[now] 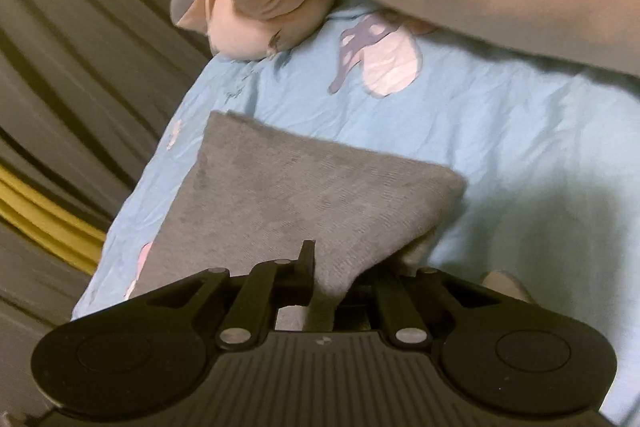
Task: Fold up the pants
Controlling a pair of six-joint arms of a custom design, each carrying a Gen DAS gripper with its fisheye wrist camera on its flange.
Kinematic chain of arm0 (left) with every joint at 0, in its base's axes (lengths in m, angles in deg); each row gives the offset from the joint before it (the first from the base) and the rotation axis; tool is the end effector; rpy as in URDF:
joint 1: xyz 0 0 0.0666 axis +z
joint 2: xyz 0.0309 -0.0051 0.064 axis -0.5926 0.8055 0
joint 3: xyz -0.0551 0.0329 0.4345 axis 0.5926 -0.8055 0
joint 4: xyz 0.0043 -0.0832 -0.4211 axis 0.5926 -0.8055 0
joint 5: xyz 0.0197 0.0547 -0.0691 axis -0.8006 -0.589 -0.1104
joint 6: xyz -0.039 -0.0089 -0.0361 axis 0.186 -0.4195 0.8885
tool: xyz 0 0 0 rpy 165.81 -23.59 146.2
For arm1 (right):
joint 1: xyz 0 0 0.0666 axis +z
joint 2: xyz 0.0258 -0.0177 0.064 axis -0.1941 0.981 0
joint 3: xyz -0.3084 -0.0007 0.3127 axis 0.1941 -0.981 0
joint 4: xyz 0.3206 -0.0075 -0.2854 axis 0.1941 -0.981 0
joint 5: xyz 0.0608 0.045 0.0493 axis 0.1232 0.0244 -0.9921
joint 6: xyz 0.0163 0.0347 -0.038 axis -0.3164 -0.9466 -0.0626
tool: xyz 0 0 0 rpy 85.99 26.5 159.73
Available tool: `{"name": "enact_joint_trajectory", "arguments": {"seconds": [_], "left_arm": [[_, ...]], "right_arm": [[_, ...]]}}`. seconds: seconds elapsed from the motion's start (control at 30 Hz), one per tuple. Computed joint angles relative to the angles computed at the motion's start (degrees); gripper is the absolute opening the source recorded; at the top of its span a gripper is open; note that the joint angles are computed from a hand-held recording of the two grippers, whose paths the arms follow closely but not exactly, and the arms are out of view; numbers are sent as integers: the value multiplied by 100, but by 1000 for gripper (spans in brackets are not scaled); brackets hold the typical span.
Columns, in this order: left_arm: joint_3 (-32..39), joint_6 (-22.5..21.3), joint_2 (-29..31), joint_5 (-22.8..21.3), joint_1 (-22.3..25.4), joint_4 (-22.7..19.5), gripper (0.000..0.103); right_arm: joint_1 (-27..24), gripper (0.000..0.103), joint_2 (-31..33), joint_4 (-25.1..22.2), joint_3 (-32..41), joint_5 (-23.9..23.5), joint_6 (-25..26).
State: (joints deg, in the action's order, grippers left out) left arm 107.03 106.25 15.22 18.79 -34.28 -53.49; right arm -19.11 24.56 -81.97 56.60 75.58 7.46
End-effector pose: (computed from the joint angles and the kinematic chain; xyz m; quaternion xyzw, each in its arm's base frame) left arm 0.6104 0.0264 0.4461 -0.2923 0.8757 -0.0356 0.3826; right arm 0.3679 -0.0612 0.3913 0.5659 0.7119 0.0719 0.4098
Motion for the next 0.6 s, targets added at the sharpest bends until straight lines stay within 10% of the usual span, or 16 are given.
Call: {"name": "enact_joint_trajectory", "arguments": {"seconds": [0.13,0.23,0.33,0.47,0.6], "left_arm": [[-26,-246,-132,-268,5,-114,40],[-35,-223,-242,-1025,-128,-117,44],[-63,-185,-347,-1002,-175,21,68],[130,-123,-224,-564,-325,2,90],[361,25,70,-445,-596,-234,91]], "right_arm": [[76,22,-32,-380,124,299,11],[366,49,31,-921,353,1110,-85],[628,54,-99,-840,338,1515,-252],[850,56,-277,-15,206,1166,193],[768,47,-151,642,119,-63,935]]}}
